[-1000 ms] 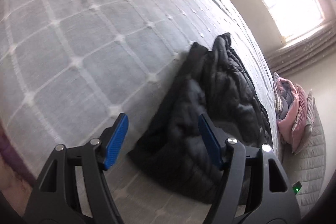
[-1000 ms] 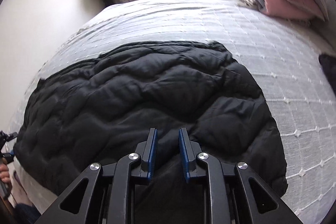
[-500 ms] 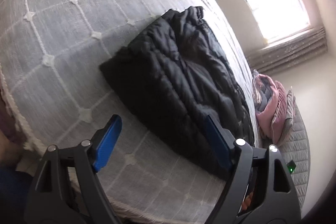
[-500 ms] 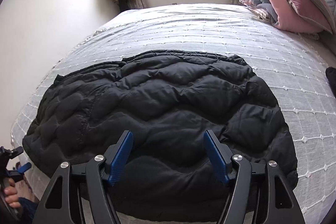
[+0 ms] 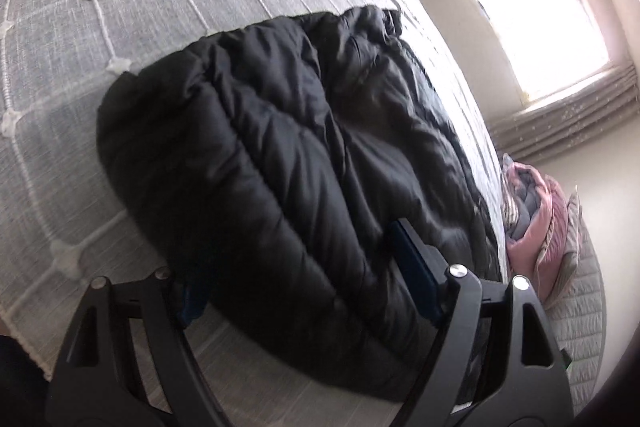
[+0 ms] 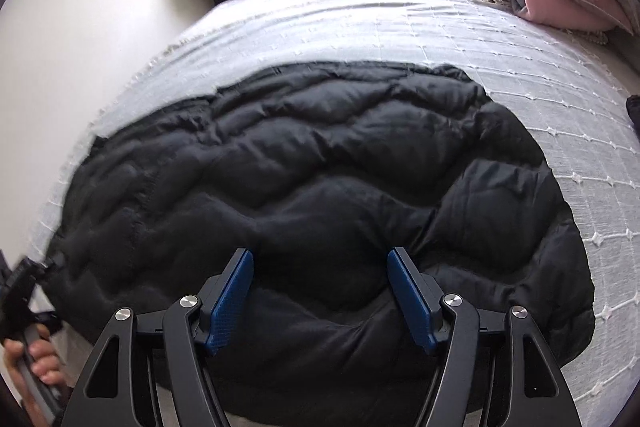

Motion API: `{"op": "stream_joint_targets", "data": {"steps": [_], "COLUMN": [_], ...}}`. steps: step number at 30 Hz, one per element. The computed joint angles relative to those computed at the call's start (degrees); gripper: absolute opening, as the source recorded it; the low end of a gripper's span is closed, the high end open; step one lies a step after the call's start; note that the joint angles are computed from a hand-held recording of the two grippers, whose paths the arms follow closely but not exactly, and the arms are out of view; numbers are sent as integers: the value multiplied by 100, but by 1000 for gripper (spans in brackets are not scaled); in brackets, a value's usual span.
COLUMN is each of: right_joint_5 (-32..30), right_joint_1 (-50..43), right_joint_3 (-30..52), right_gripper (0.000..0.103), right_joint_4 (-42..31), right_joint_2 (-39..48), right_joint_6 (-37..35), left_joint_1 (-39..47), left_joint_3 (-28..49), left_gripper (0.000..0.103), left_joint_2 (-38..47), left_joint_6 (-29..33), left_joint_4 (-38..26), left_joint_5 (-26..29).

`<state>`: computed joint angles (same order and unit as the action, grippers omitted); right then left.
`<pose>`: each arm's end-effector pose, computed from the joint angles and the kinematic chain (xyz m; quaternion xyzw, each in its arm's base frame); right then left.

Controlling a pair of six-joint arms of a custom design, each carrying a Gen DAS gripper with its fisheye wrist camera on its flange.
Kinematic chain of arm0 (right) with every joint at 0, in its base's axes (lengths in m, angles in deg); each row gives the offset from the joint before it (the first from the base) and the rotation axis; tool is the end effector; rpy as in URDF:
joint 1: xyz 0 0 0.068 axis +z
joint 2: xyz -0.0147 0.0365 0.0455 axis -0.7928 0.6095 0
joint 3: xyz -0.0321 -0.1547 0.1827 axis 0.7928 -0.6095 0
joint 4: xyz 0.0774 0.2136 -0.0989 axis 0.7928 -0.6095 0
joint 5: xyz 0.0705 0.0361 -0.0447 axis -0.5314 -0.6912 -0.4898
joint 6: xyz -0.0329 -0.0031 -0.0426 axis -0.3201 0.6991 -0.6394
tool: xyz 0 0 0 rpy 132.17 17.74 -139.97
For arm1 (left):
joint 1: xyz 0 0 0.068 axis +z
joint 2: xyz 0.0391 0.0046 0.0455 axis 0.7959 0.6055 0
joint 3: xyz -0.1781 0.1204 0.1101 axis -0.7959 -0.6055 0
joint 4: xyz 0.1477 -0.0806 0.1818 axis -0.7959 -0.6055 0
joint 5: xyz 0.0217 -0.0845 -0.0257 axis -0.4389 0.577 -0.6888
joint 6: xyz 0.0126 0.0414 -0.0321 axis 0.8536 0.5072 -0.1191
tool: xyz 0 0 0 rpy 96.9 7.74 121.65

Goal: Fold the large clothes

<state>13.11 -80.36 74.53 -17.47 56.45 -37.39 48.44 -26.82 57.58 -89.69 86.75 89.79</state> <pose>0.3463 -0.1635 0.2152 -0.0112 0.9360 0.1217 0.3300 0.2769 -0.0266 0.1335 -0.3540 0.8475 -0.2529 0.3042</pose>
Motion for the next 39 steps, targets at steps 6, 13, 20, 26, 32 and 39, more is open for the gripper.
{"op": "stream_joint_targets", "data": {"steps": [6, 13, 20, 26, 32, 39], "right_joint_5": [400, 502, 579, 631, 658, -921], "right_joint_1": [202, 256, 318, 360, 379, -50], "right_joint_3": [-260, -358, -471, -536, -505, -713], "right_gripper": [72, 73, 73, 73, 73, 9], "right_joint_4": [317, 388, 436, 449, 434, 499], "right_joint_2": [-81, -137, -200, -241, -255, -762], "right_joint_6": [-7, 5, 2, 35, 98, 167], "left_joint_1": [-175, -282, -434, -1113, -1982, -2204], "left_joint_3": [-211, 156, 166, 105, 257, 115], "left_gripper": [66, 63, 31, 27, 25, 25], "left_joint_2": [-409, -199, -550, -1352, -1622, -1653], "left_joint_6": [-51, 84, 371, 1065, 2064, 2825], "left_joint_4": [283, 280, 361, 395, 609, 1229], "left_joint_5": [-481, -676, -973, -1735, -2472, -2365]}}
